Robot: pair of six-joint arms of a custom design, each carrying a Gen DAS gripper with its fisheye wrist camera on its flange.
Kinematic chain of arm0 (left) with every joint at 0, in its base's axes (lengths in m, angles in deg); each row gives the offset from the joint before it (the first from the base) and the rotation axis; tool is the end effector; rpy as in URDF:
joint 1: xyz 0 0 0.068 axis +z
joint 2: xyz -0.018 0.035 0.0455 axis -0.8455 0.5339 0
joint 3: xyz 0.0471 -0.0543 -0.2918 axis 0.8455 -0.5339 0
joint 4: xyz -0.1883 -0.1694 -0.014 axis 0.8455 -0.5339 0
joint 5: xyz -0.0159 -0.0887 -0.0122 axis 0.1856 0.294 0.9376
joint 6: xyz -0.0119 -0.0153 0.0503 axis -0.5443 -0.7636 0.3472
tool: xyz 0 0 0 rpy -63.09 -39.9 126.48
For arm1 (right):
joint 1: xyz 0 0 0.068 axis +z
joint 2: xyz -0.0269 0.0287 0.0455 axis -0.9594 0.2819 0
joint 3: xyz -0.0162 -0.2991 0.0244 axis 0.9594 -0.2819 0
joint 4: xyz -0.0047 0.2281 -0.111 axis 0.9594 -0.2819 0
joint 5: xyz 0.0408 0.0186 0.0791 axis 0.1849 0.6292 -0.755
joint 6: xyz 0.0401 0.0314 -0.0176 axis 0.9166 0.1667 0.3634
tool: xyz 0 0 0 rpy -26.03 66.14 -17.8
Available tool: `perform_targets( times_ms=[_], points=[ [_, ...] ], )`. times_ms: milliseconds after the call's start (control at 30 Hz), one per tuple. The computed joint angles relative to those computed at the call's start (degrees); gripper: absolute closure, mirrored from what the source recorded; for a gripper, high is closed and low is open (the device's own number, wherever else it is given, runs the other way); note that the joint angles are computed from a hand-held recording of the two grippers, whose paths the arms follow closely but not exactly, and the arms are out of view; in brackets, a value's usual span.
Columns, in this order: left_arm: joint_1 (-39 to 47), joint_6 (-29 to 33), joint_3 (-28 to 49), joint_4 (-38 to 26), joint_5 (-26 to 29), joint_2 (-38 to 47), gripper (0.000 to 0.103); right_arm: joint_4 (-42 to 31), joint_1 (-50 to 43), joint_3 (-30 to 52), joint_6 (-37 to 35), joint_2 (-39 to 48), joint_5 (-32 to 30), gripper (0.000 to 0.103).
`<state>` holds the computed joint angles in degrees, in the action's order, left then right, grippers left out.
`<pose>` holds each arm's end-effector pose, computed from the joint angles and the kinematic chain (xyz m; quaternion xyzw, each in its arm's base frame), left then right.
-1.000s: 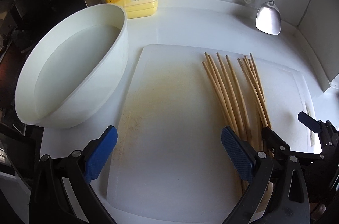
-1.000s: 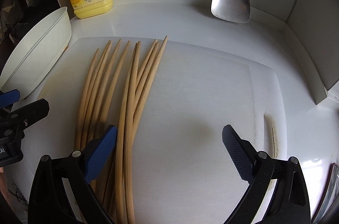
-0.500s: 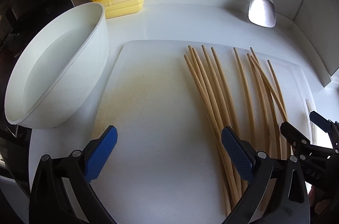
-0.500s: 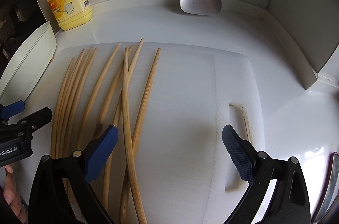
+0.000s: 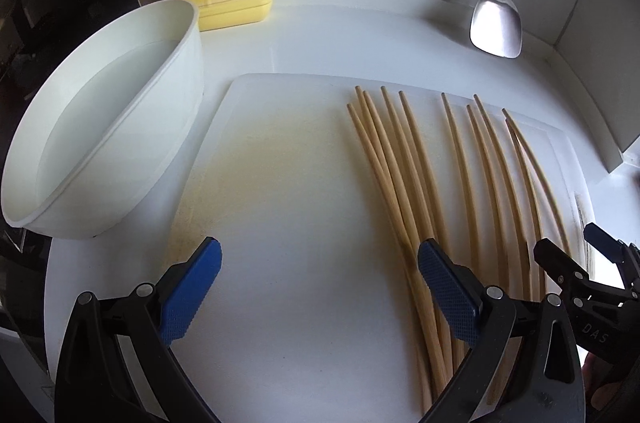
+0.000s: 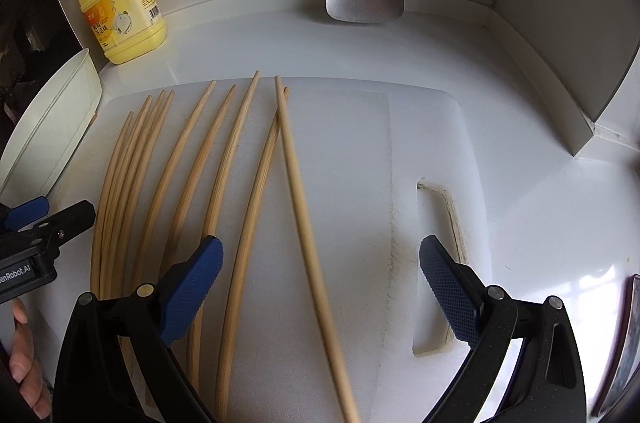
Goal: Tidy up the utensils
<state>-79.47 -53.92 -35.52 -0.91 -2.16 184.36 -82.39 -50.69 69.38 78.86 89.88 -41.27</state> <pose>0.2908 -0.1125 0.1614 0.1029 0.9620 -0.0221 0.2518 0.2427 0.0927 0.1293 0.1078 0.9562 -0.0020 0.2722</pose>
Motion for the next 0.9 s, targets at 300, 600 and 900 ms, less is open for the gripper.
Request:
perform_targets(
  times_ms=[300,600,900],
  points=[
    [3.40,1.51,-2.69,2.05,0.21,-0.56,0.006,3.11,-2.39,-2.42,0.11,-0.28,-2.45,0.009],
    [7.04,2.18,-3.60,3.34,0.75,-0.48,0.006,2.95,-2.49,-2.97,-1.06,-2.79,-1.74,0.009],
    [9.46,1.62,-4.06,5.08,-0.66,0.33,0.007,2.86,-7.10,-3.89,-3.44,-3.84,-1.58,0.009]
  ],
)
